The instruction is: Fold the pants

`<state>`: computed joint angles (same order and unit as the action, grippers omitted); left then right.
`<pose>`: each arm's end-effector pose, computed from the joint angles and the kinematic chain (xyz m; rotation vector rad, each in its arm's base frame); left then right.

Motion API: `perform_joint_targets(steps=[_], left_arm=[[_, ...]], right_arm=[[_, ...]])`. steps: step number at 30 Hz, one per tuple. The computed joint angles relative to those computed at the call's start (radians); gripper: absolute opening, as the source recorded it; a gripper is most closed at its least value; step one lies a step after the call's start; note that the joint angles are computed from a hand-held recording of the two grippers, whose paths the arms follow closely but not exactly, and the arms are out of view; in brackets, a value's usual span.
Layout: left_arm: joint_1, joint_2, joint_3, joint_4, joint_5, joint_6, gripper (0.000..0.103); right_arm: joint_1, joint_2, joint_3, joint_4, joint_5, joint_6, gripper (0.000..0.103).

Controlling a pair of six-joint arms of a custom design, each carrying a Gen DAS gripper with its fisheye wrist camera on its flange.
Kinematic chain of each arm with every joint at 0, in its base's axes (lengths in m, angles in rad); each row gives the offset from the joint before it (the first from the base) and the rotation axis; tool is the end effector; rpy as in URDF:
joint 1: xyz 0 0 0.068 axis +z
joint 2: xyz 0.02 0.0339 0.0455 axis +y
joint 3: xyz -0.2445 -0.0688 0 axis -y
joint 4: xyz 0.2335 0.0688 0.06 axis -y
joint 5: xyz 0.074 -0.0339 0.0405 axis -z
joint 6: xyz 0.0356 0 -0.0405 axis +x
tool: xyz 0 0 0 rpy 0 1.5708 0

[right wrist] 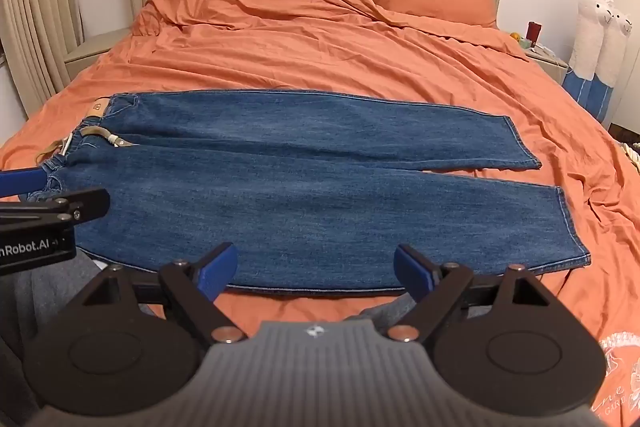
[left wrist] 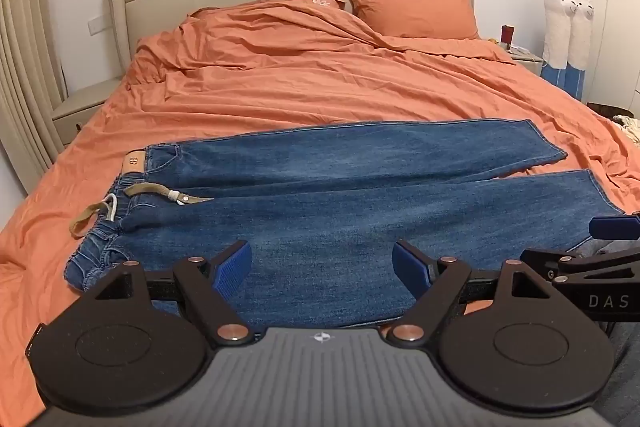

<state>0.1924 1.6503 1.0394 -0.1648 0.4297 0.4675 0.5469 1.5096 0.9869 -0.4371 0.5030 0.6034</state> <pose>0.3376 0.0507 0.1980 0.5142 2.2066 -0.1588 0.2632 0.1401 0.2068 0.2585 2.3596 -0.1042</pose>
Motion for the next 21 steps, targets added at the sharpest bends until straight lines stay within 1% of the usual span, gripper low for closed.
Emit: perform_joint_targets(steps=[1,5,6,9,13,14,21], left_arm=[[0.002,0.007,0.016,-0.027,0.005,-0.004,0.094],[0.001,0.008,0.018,-0.029,0.006,-0.001,0.094],[-0.003,0.021,0.014,-0.013,0.004,-0.003,0.094],[-0.01,0.022,0.01,-0.011,0.002,-0.005,0.094],[-0.014,0.026,-0.003,0.01,-0.001,-0.005,0.094],[-0.006,0.02,-0.005,0.003,0.007,0.008,0.094],[-0.006,0.012,-0.003,-0.008,0.006,0.012,0.094]], right_arm=[[-0.001,-0.001,0.0,0.0,0.002,-0.001,0.082],[-0.007,-0.005,0.006,-0.017,0.004,0.001,0.082],[-0.008,-0.009,0.006,-0.02,0.005,0.003,0.082],[0.014,0.002,0.014,-0.027,0.021,0.024,0.082],[0.012,-0.001,0.025,-0.045,0.016,0.024,0.082],[0.0,-0.01,0.007,-0.025,0.006,0.014,0.082],[-0.001,-0.032,-0.009,-0.028,0.009,0.025,0.082]])
